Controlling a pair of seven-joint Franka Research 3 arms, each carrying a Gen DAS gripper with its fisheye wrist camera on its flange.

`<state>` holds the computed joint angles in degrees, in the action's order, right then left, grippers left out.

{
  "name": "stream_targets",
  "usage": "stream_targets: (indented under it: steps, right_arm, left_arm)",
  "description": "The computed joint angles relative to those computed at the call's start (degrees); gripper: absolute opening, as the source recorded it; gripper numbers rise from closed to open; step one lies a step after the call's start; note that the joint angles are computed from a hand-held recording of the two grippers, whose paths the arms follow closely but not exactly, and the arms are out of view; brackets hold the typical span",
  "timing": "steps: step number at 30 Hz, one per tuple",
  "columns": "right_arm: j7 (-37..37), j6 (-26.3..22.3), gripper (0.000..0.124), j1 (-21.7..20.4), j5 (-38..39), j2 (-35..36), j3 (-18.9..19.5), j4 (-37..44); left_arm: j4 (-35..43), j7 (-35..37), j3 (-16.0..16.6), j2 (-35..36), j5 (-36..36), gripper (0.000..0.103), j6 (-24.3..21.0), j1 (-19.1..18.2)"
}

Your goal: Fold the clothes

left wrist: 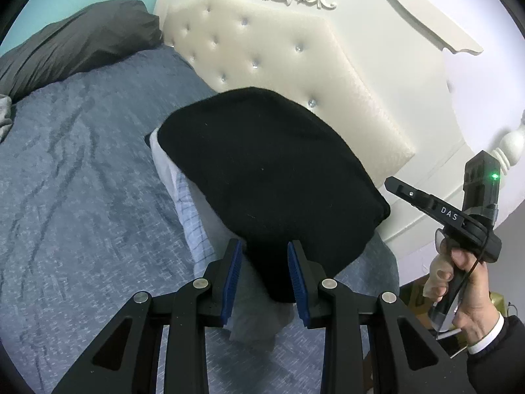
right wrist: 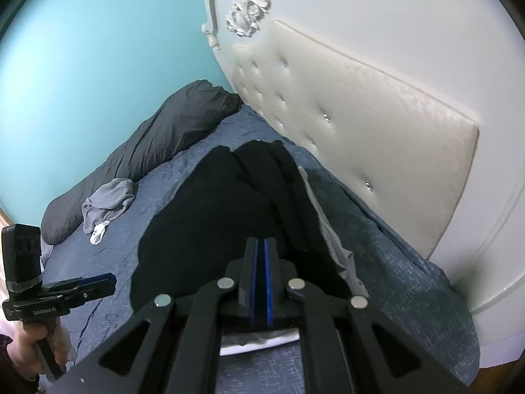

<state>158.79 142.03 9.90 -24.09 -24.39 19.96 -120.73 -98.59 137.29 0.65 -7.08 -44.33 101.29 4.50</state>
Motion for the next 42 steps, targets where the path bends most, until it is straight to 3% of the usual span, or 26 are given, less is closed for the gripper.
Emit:
stream_targets:
  steps: [7, 17, 36, 42]
  right_arm:
    - [0.92, -2.71, 0.002, 0.81, -1.73, 3.31, 1.05, 5.02]
    - [4.57, -7.38, 0.002, 5.2, -7.25, 9.27, 1.21, 13.01]
    - [6.06, -19.45, 0.006, 21.71, -16.88, 29.24, -3.76, 38.67]
    - [3.89, -23.22, 0.017, 27.78, -17.68, 36.8, -6.66, 49.27]
  left_arm:
    - [1.81, 0.29, 1.23, -0.17, -0.23, 0.033, -1.11, 1.22]
    - [5.93, 1.06, 2.56, 1.48, -1.15, 0.033, -2.73, 4.06]
    - [18.49, 2.73, 2.79, 9.76, -3.12, 0.047, -6.87, 14.64]
    - [23.08, 3.18, 2.26, 12.88, -3.53, 0.049, -8.02, 18.57]
